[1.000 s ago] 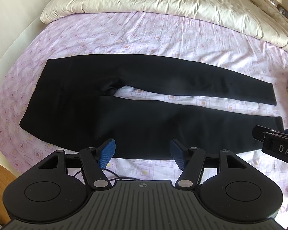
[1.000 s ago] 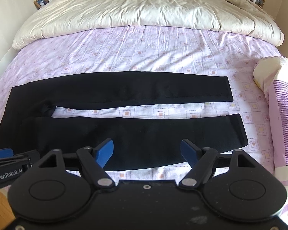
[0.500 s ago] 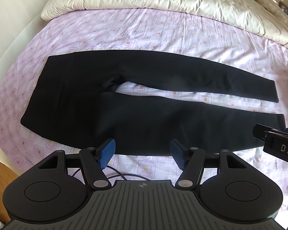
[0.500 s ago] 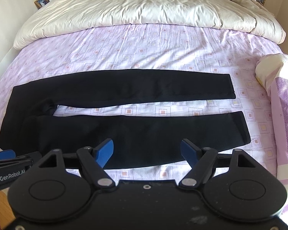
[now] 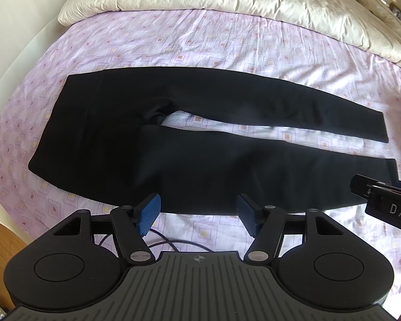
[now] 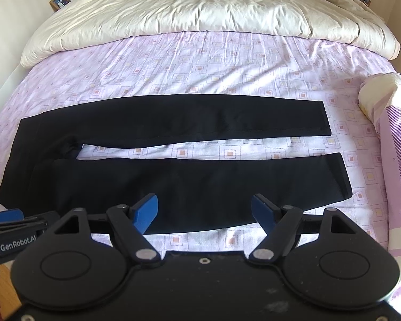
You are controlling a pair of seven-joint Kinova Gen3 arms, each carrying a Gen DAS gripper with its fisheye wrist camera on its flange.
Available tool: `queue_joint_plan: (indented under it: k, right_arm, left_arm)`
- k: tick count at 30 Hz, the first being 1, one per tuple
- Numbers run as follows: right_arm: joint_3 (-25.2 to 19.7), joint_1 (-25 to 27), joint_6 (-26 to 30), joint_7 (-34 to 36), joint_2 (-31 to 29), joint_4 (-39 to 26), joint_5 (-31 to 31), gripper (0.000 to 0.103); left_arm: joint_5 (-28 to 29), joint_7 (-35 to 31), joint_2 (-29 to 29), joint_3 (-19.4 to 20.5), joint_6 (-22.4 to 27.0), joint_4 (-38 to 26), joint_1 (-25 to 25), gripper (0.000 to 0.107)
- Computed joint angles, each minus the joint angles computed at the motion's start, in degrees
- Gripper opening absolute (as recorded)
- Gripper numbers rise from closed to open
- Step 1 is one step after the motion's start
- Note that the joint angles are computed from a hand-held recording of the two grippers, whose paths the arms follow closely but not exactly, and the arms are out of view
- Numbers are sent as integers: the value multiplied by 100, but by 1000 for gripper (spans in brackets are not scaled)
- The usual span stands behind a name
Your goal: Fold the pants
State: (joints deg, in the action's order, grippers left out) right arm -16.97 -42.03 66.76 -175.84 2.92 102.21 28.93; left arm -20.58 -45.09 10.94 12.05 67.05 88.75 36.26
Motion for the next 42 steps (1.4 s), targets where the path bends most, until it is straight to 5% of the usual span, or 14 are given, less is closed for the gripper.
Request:
queue_joint_plan:
  k: [32, 36, 42]
  right_arm:
    - [35, 148, -372, 87, -51, 166, -145, 81]
    - [-27, 85, -508, -169, -99, 330, 156, 81]
    - [-48, 74, -834, -129, -155, 595, 644, 77]
  left_arm:
    - [249, -173, 162, -40, 144, -147, -63, 61]
    - [565, -429, 246, -69, 241, -224, -229, 42]
    - [271, -442, 321, -180, 351, -329, -181, 38]
